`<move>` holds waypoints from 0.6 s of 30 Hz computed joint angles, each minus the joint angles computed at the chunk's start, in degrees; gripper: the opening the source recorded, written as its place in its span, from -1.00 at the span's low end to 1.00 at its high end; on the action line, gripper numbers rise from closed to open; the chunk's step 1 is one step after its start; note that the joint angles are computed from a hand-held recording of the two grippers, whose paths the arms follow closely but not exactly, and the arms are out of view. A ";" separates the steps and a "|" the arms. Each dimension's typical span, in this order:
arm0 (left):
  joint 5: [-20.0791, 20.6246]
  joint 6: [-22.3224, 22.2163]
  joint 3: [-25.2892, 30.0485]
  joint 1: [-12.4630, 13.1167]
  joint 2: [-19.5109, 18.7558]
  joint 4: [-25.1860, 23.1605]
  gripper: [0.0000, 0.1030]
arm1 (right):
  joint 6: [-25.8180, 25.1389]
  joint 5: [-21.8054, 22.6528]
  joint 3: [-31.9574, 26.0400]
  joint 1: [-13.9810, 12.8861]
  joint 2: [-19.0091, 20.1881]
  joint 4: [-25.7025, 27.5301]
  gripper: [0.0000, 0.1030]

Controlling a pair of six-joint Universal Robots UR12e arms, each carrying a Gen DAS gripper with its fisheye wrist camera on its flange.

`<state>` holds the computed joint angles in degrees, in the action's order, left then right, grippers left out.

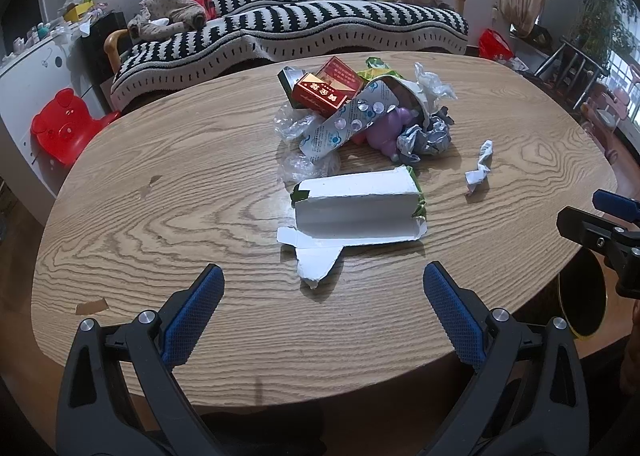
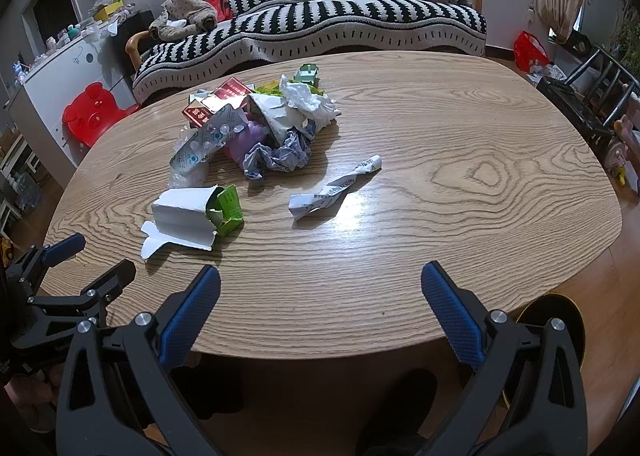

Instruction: Collect trash

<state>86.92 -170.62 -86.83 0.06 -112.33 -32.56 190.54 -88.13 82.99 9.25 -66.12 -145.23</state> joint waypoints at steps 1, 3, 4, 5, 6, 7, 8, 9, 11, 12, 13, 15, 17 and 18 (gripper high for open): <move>0.01 0.02 0.00 -0.01 0.00 0.02 0.88 | -0.01 0.01 0.03 0.00 -0.03 0.01 0.89; -0.01 0.03 0.00 0.00 0.00 0.01 0.88 | -0.01 0.00 0.04 0.01 -0.04 -0.04 0.89; -0.01 0.03 0.00 0.00 0.00 0.01 0.88 | 0.00 -0.03 0.01 0.00 -0.02 0.03 0.89; 0.00 0.05 0.00 -0.02 -0.01 -0.05 0.88 | 0.00 -0.03 0.01 0.00 -0.02 0.03 0.89; 0.00 0.05 0.00 -0.01 -0.01 -0.03 0.88 | 0.04 0.03 0.00 0.00 -0.04 0.12 0.89; 0.00 0.05 -0.02 -0.02 -0.01 0.01 0.88 | 0.02 0.02 0.03 -0.01 -0.04 0.01 0.89; -0.03 0.04 -0.01 -0.01 -0.01 0.01 0.88 | -0.01 -0.03 0.03 0.00 -0.03 -0.03 0.89; -0.03 0.04 -0.01 -0.01 -0.01 0.01 0.88 | -0.01 -0.03 0.03 0.00 -0.03 -0.03 0.89; 0.03 0.08 -0.02 -0.05 -0.02 -0.01 0.88 | -0.04 0.03 0.03 -0.02 -0.03 -0.01 0.89; 0.02 0.05 0.02 -0.02 -0.02 -0.05 0.88 | -0.04 0.03 0.03 -0.02 -0.03 -0.01 0.89; 0.00 0.14 0.00 -0.03 -0.03 -0.07 0.88 | -0.04 0.03 0.03 -0.02 -0.03 -0.01 0.89; -0.01 0.27 -0.01 -0.08 -0.05 -0.10 0.88 | -0.05 0.08 0.04 -0.02 -0.04 0.00 0.89; -0.06 0.40 -0.03 -0.12 -0.05 -0.07 0.88 | -0.04 0.06 0.08 -0.01 -0.06 -0.06 0.89; -0.10 0.44 -0.05 -0.13 -0.04 -0.07 0.88 | -0.03 0.06 0.04 -0.02 -0.04 -0.03 0.89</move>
<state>86.82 -170.18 -86.88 -0.07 -112.37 -32.63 190.50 -88.07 83.03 9.23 -66.16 -145.26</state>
